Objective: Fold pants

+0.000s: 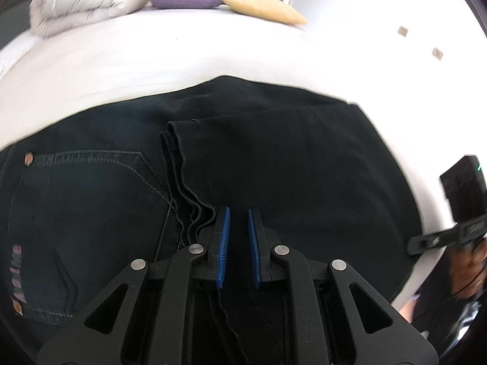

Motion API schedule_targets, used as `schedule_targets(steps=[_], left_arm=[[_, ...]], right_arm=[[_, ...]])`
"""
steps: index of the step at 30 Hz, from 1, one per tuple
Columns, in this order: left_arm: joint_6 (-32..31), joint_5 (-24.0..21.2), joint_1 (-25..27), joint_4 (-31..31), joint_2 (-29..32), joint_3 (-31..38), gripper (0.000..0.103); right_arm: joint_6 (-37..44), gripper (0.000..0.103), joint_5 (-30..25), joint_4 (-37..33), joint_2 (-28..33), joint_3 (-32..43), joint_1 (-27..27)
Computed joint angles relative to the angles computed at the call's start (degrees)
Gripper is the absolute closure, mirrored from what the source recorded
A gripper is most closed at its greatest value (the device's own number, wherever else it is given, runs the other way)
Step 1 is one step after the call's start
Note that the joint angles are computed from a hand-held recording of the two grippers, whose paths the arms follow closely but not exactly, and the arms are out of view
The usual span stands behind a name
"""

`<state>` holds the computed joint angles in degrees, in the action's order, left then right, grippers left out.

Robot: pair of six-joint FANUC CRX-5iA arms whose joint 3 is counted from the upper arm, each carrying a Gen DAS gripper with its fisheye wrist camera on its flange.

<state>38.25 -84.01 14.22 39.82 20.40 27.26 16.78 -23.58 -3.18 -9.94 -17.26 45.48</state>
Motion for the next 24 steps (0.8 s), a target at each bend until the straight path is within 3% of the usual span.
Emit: schedule_targets(steps=[6, 8, 9, 10, 13, 18, 24], left_arm=[[6.1, -1.4, 6.3, 8.5, -2.8, -4.5, 0.088], [9.4, -2.7, 9.6, 12.5, -3.2, -6.2, 0.063], [10.8, -2.6, 11.8, 15.3, -3.8, -8.1, 0.026], [11.8, -0.9, 14.1, 18.8, -5.1, -11.2, 0.011], [15.7, 0.4, 18.7, 25.4, -5.4, -14.7, 0.011], [29.0, 1.8, 23.9, 33.4, -2.0, -17.1, 0.011], [36.5, 1.5, 25.7, 33.3, 1.7, -15.1, 0.011]], right_arm=[[-8.1, 0.103, 4.1, 8.8, -0.9, -4.2, 1.6], [-9.6, 0.103, 5.1, 10.2, -1.1, -5.1, 1.7], [-10.5, 0.103, 5.5, 10.9, -1.3, -5.4, 1.8], [-11.2, 0.103, 6.1, 11.5, -1.4, -5.8, 1.8], [-16.0, 0.103, 8.7, 15.5, -2.5, -8.8, 2.0], [-21.8, 0.103, 9.4, 20.2, -3.4, -10.9, 2.4], [-22.8, 0.103, 8.3, 20.4, -4.0, -11.2, 2.6]])
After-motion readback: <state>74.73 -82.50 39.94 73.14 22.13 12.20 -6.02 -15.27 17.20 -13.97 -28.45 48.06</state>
